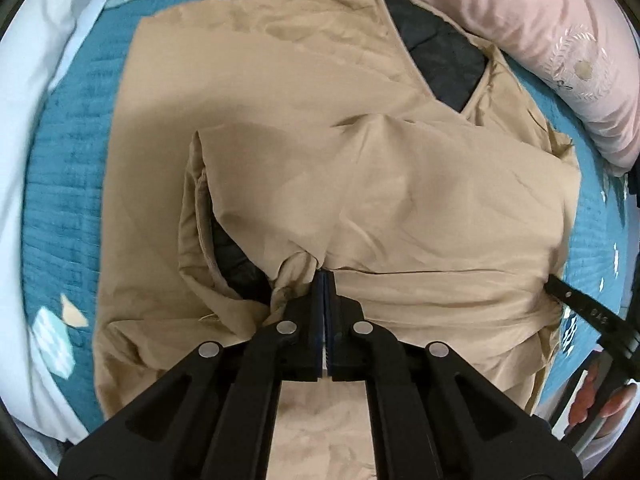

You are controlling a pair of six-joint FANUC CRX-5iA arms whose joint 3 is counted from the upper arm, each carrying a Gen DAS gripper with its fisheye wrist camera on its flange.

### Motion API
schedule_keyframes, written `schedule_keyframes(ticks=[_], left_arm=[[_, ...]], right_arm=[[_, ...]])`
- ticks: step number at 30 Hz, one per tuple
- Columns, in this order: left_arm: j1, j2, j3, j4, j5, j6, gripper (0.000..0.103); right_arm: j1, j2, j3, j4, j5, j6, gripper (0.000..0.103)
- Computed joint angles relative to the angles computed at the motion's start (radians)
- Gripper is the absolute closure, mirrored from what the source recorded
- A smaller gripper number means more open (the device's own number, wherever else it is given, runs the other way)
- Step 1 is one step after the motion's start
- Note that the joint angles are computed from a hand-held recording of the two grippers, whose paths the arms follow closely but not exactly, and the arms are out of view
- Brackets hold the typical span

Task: Fold large clothes

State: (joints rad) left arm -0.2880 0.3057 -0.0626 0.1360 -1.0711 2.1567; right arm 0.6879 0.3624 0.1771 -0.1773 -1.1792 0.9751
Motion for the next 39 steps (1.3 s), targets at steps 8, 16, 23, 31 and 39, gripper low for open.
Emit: schedule_keyframes(ticks=[8, 16, 23, 31, 39], left_arm=[[0.001, -0.034, 0.030, 0.024, -0.001, -0.021, 0.100], [0.031, 0.011, 0.053, 0.038, 0.035, -0.033, 0.100], [0.075, 0.019, -0.008, 0.040, 0.069, -0.026, 0.101], [0.077, 0.014, -0.006, 0.001, 0.055, -0.029, 0.100], [0.042, 0.069, 0.046, -0.023, 0.070, 0.013, 0.101]], right_arm=[[-0.014, -0.044, 0.054, -0.044, 0.031, 0.063, 0.102], [0.040, 0.081, 0.240, -0.143, 0.025, 0.133, 0.102], [0.075, 0.238, 0.373, -0.085, -0.045, 0.131, 0.103], [-0.009, 0.167, 0.229, 0.124, 0.016, -0.032, 0.103], [-0.053, 0.206, 0.167, 0.159, 0.044, -0.106, 0.102]])
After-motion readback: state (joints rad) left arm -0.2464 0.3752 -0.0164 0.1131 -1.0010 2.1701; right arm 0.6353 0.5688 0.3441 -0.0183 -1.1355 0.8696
